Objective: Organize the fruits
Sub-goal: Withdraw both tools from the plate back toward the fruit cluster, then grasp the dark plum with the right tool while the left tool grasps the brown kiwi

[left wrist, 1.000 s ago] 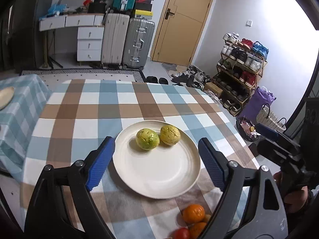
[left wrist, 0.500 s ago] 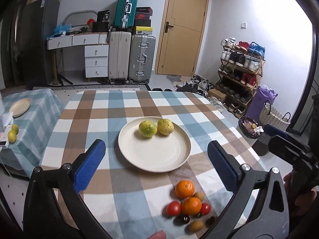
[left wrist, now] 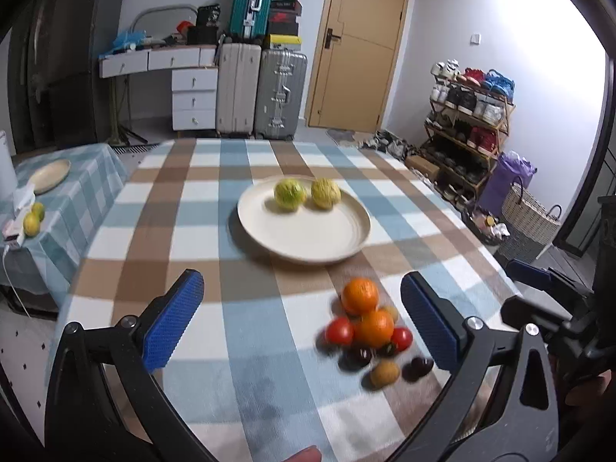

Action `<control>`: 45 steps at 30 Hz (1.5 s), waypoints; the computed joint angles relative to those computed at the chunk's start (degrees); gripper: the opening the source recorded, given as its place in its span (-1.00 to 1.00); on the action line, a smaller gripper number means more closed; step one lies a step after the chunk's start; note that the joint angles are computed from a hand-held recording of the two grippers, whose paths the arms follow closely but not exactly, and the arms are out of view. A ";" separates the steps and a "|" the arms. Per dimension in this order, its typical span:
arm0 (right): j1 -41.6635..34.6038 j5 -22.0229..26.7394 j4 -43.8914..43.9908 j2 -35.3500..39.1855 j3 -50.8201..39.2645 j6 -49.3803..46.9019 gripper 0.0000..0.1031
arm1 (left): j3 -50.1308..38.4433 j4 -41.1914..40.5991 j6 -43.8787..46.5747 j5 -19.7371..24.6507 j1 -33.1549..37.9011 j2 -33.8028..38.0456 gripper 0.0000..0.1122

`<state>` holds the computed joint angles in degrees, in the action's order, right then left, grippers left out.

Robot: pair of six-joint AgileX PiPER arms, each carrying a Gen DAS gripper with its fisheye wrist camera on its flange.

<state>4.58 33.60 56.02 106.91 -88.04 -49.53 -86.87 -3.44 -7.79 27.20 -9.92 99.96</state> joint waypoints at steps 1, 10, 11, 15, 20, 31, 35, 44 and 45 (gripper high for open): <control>0.24 -0.15 -0.56 -0.20 0.89 -0.13 1.00 | 0.97 -1.82 1.76 -0.08 0.04 -0.04 0.82; 1.03 1.45 0.25 1.12 7.18 -4.24 1.00 | 2.15 -10.63 11.74 -0.16 0.12 4.08 0.82; 1.12 1.44 0.29 1.47 7.55 -4.46 1.00 | 2.30 -10.64 11.81 -0.14 0.16 4.59 0.81; 0.71 2.73 1.10 3.43 7.18 -4.24 1.00 | 1.48 -13.15 14.28 0.89 1.21 6.40 0.81; 1.42 1.51 -0.14 4.72 6.89 -4.17 0.97 | 0.95 -13.85 14.94 1.34 1.89 7.62 0.81; 2.48 0.59 -3.87 6.72 5.04 -1.07 0.42 | 0.20 -15.08 16.53 2.15 2.01 8.63 0.81; 2.73 1.50 -4.66 7.56 4.34 -0.65 0.04 | 0.00 -14.76 16.07 2.36 1.96 8.90 0.81; 2.20 1.85 -2.94 7.82 4.68 -2.27 -0.48 | -0.15 -14.67 16.43 2.79 1.70 9.07 0.81; 1.76 2.35 -1.95 7.94 4.68 -2.81 -0.50 | -0.03 -14.75 16.53 2.82 1.58 9.01 0.81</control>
<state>6.34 35.95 54.06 114.85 -83.36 -52.34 -86.90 -18.19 8.75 30.03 -8.34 108.97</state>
